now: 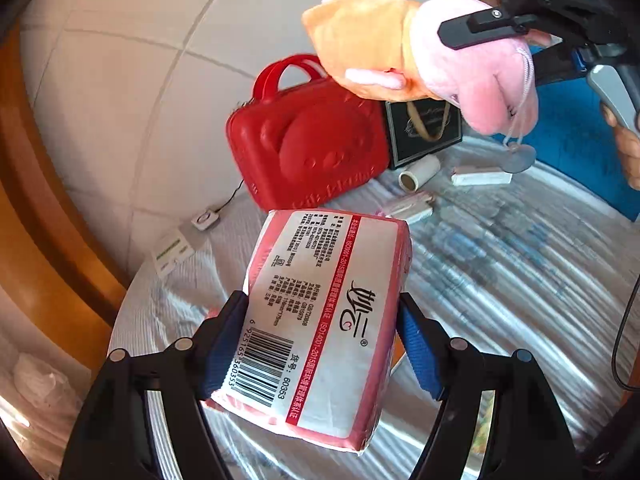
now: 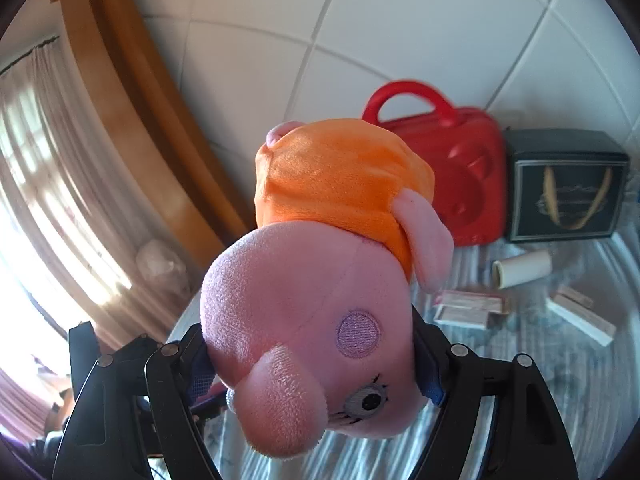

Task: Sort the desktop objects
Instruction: 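Carry the pig and pad pack over the blue crate with both tools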

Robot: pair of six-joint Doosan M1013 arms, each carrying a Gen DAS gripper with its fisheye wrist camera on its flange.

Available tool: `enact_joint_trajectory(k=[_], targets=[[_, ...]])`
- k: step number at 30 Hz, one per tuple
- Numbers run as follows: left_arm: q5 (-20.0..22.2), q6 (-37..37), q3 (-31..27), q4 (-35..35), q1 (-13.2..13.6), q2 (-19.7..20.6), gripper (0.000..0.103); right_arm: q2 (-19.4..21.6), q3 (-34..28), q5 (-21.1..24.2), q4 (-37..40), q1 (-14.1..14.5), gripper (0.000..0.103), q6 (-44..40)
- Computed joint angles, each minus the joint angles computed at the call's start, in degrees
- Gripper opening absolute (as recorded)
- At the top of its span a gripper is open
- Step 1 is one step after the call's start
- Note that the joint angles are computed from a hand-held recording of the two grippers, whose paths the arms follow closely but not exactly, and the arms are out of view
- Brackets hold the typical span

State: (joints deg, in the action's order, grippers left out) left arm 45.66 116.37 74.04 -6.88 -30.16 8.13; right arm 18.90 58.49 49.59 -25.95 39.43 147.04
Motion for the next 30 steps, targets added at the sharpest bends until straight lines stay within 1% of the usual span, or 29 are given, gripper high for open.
enact_joint_trajectory(k=[2, 3, 4, 6, 9, 11, 13, 17, 20, 21, 24, 25, 27, 28, 30], targets=[[-0.6, 3.1, -1.3, -3.4, -1.1, 0.1, 0.073, -3.1, 2.8, 1.6, -8.8, 2.0, 0.079, 8.0], [-0.9, 4.3, -2.0, -4.9, -1.8, 0.2, 0.073, -4.5, 4.0, 3.1, -13.2, 3.2, 0.080, 11.8], [-0.9, 5.6, -2.7, -6.6, -2.4, 0.3, 0.073, -5.6, 5.0, 4.9, -16.8, 4.3, 0.080, 14.9], [-0.4, 8.2, -4.3, -10.9, -3.7, 0.7, 0.073, -7.7, 6.4, 10.3, -23.5, 6.9, 0.080, 19.7], [-0.1, 8.9, -6.9, -11.9, -7.1, 1.5, 0.073, -10.4, 8.5, 16.9, -31.9, 10.6, 0.080, 25.3], [-0.5, 7.3, -8.6, -10.2, -9.9, 2.0, 0.073, -12.4, 10.2, 21.1, -37.2, 13.0, 0.081, 28.6], [-0.5, 5.7, -10.7, -10.2, -12.6, 2.7, 0.073, -14.1, 11.5, 25.6, -41.6, 15.1, 0.082, 30.6], [-1.4, 0.6, -15.7, -8.1, -18.5, 4.6, 0.073, -18.0, 14.0, 33.7, -47.2, 18.4, 0.082, 32.7], [-1.4, -4.2, -20.9, -5.8, -22.8, 7.0, 0.073, -20.7, 14.8, 40.0, -50.2, 20.4, 0.083, 30.6], [-1.3, -6.1, -22.8, -4.3, -24.2, 7.9, 0.073, -21.5, 15.1, 42.5, -51.5, 21.1, 0.083, 29.9], [-0.5, -12.1, -29.0, 1.1, -28.4, 11.3, 0.074, -24.4, 17.1, 47.6, -54.9, 22.7, 0.084, 28.3], [0.4, -14.1, -31.5, 2.8, -29.5, 12.7, 0.074, -25.3, 17.6, 49.1, -55.6, 23.0, 0.084, 27.8], [2.4, -16.3, -36.4, 4.6, -31.5, 15.5, 0.075, -27.6, 19.7, 50.6, -56.3, 22.9, 0.084, 27.6], [3.4, -17.7, -38.2, 6.1, -32.5, 16.5, 0.075, -28.7, 20.7, 51.1, -56.2, 22.7, 0.084, 28.0], [6.4, -18.7, -43.7, 7.1, -33.9, 19.6, 0.075, -30.8, 22.2, 50.9, -55.5, 21.5, 0.084, 28.6]])
